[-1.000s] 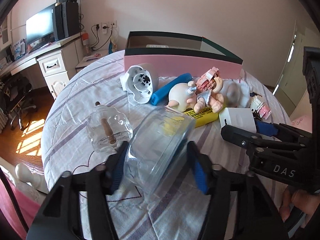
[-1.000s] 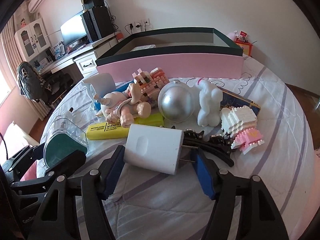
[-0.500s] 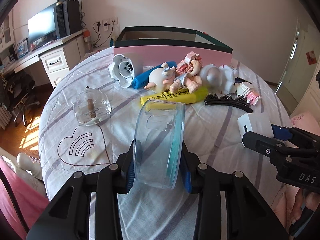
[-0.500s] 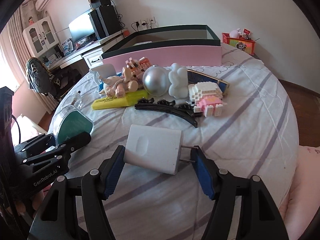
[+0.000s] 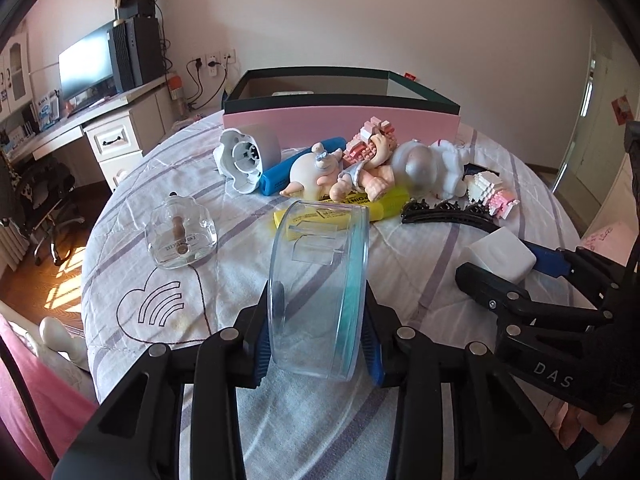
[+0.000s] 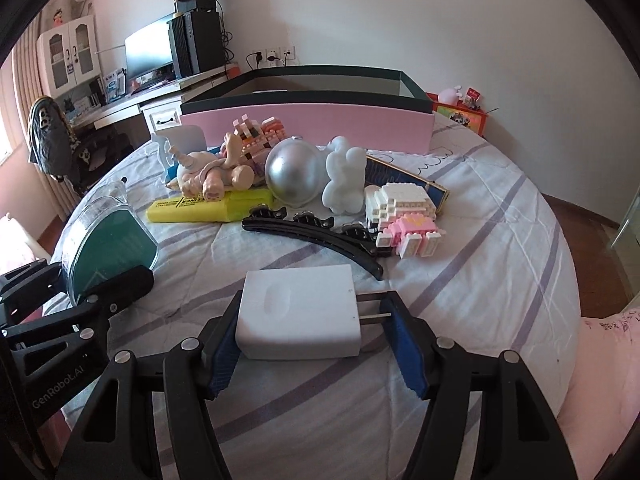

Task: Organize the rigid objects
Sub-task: 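Close the left tool on the teal-lidded container while the right tool grips the white charger, then carry the container and charger into the pink box and open both tools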

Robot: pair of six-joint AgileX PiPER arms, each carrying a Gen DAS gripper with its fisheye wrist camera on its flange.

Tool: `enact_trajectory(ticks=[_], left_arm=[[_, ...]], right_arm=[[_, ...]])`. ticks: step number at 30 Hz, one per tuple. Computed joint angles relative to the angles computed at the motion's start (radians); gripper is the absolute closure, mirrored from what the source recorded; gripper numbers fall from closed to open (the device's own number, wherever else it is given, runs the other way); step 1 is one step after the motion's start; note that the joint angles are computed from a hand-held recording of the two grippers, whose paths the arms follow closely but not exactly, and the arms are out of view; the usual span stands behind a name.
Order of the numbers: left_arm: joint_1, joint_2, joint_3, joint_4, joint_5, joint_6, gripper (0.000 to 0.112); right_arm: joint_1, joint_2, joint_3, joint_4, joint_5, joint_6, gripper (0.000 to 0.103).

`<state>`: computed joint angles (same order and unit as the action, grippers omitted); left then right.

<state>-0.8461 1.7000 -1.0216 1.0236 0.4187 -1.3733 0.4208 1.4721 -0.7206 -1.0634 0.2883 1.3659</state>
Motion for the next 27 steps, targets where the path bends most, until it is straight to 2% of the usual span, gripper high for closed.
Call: enact_trajectory(ticks=[4, 9, 18, 24, 27], left_arm=[[-0.021, -0.047, 0.014, 0.055, 0.031, -0.052, 0.075], [-0.068, -0.134, 0.002, 0.103, 0.122, -0.086, 0.075], [-0.212, -0.269, -0.090, 0.233, 0.384, -0.130, 0.075], [-0.307, -0.323, -0.120, 0.291, 0.509, -0.138, 0.075], [-0.329, -0.341, -0.124, 0.300, 0.531, -0.133, 0.075]], right_arm=[[-0.014, -0.051, 0.030, -0.015, -0.030, 0.017, 0.036], [0.023, -0.176, 0.047, -0.042, -0.007, 0.049, 0.036], [0.244, -0.386, -0.052, -0.128, 0.246, 0.063, 0.036], [0.380, -0.451, -0.115, -0.183, 0.398, 0.071, 0.036], [0.435, -0.464, -0.132, -0.203, 0.457, 0.075, 0.036]])
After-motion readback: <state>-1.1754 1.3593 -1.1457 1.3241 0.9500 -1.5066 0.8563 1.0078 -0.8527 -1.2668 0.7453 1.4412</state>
